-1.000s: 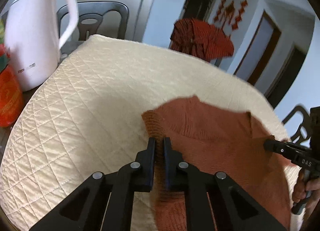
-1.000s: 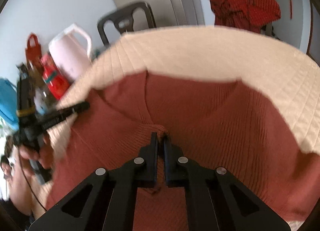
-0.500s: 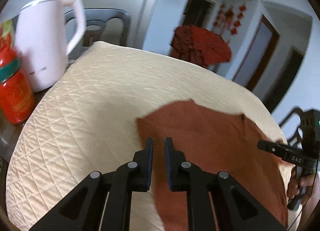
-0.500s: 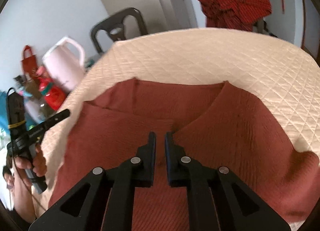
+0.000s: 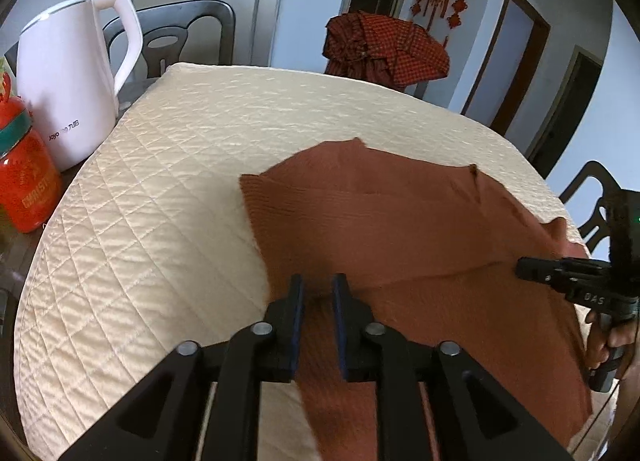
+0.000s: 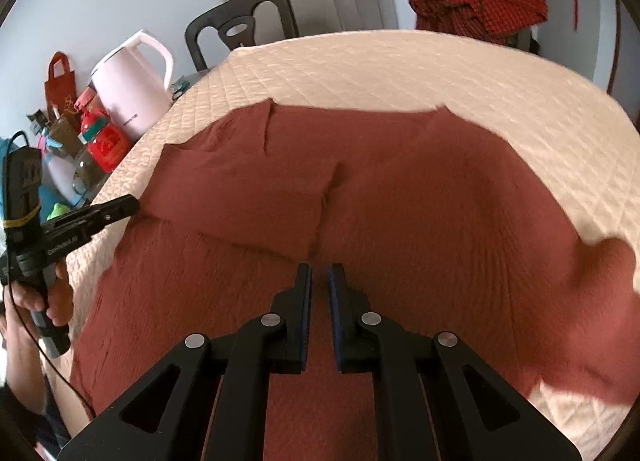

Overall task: Fold small clothes
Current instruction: 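Fold the held sleeve across the sweater body with the left tool, release, then grasp the other sleeve cuff with the right tool and lift it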

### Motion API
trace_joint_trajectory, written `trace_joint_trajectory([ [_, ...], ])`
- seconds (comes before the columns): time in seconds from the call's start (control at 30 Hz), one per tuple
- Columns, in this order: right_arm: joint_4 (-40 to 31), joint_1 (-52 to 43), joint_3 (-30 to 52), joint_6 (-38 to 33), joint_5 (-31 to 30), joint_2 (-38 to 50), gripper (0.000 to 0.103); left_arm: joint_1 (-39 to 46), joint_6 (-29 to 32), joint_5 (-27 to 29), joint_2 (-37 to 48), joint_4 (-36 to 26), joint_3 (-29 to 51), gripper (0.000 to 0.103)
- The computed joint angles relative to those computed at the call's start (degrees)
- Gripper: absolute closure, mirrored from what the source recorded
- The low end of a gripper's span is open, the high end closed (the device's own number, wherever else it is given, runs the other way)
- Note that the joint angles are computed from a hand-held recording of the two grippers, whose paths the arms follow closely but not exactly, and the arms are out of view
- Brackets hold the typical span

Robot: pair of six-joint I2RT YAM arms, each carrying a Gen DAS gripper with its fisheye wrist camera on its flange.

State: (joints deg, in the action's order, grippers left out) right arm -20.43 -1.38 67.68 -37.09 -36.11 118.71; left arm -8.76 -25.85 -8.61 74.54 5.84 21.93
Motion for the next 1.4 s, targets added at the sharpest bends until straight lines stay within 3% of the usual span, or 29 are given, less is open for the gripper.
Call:
trace_joint_trajectory([
  [0.03,0.1,-0.5,-1.0,-0.5,-0.4,-0.7,0.094,-1.3,-0.5,-0.8,-0.5,-0.5,0.1,0.066],
  [0.17,0.0,-3.4,-4.0,-2.4,-3.2,-3.2,0.093,-6.5,-2.6,-3.9,-2.2,-2.1,0.0,0.054],
  [0.2,-0.1,-5.0,-4.7,-3.3,-4.1,-3.6,0.086,-7.6,-3.4,-4.2,-2.9,-2.3,-0.5,0.051],
  [0.3,-2.2,-9.0,-4.3,-4.9,-6.0,-3.0,0.064,-10.4,-5.4,-3.6,-3.4,-2.8,-1.6,0.050],
  [0.4,-3.8,-13.7,-3.6,-4.9,-6.8,-3.0,0.063,-13.3,-7.8,-3.1,-2.8,-3.4,-2.7,0.050],
  [0.5,-4.3,-18.3,-2.9,-4.7,-7.7,-3.3,0.063,-17.5,-10.4,-7.1,-4.7,-5.2,-3.5,0.050],
  [0.77,-2.4,-26.4,1.9,3.7,-7.6,-0.5,0.063,-23.5,-13.7,-15.3,-5.4,-9.0,-0.9,0.049],
  [1.1,-1.3,-30.3,12.3,20.1,-6.3,7.8,0.062,-21.0,-13.5,-15.3,1.8,-5.6,1.0,0.047],
  [1.4,1.5,-30.1,19.9,31.5,-9.7,13.7,0.062,-21.5,-14.3,-15.1,5.4,-2.7,0.3,0.043],
])
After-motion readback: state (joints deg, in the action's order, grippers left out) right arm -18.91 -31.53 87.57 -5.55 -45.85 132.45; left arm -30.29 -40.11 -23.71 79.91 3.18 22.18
